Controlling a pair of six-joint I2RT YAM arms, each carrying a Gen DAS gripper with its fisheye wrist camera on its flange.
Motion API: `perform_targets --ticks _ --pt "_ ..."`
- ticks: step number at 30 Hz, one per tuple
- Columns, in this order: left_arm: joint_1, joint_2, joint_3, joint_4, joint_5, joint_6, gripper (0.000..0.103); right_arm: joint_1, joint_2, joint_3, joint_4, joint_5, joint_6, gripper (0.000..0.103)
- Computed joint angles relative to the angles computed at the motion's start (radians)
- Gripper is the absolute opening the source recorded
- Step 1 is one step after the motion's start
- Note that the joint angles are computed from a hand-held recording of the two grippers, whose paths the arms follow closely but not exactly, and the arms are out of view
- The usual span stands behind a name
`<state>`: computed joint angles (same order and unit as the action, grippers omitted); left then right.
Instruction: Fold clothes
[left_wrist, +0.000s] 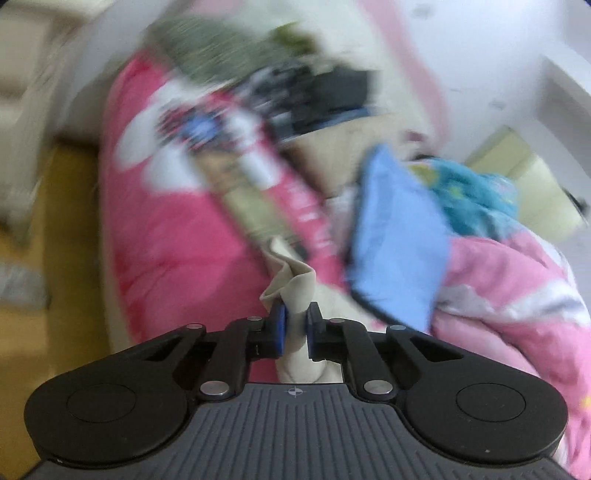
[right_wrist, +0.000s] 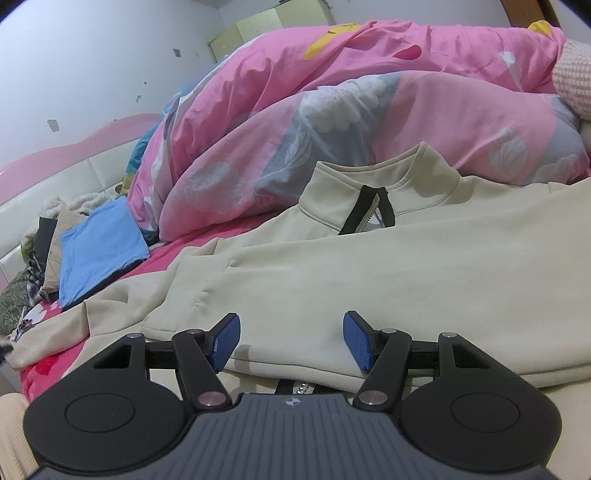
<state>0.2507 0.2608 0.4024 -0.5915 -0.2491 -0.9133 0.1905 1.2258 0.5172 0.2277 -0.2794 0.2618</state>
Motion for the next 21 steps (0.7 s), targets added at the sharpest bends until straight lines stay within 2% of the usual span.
perform_targets --ticks 3,5,8,11,15,17,21 --pt "-0.299 0.06 0.063 0.063 -0.248 0.046 0.008 -0.01 0.0 -0.007 0.012 -0.017 0.007 0.064" --pt "-0.488 0.148 0.105 0.149 -0.401 0.077 0.008 -0.013 0.001 -0.007 0.016 -0.024 0.011 0.064" --pt "-0.64 0.318 0.17 0.325 -0.477 0.145 0.008 -0.02 0.001 -0.013 0.028 -0.039 0.018 0.065" --pt "-0.742 0.511 0.253 0.489 -0.472 0.203 0.008 -0.031 0.002 -0.02 0.043 -0.058 0.025 0.065" --pt "-0.874 0.759 0.369 0.642 -0.398 0.23 0.008 -0.049 0.001 -0.034 0.069 -0.09 0.043 0.065" --pt "-0.925 0.884 0.426 0.653 -0.351 0.214 0.009 -0.055 0.002 -0.039 0.084 -0.102 0.053 0.065" --pt "-0.947 1.118 0.535 0.554 -0.159 0.121 0.017 -0.069 0.003 -0.047 0.102 -0.127 0.066 0.065"
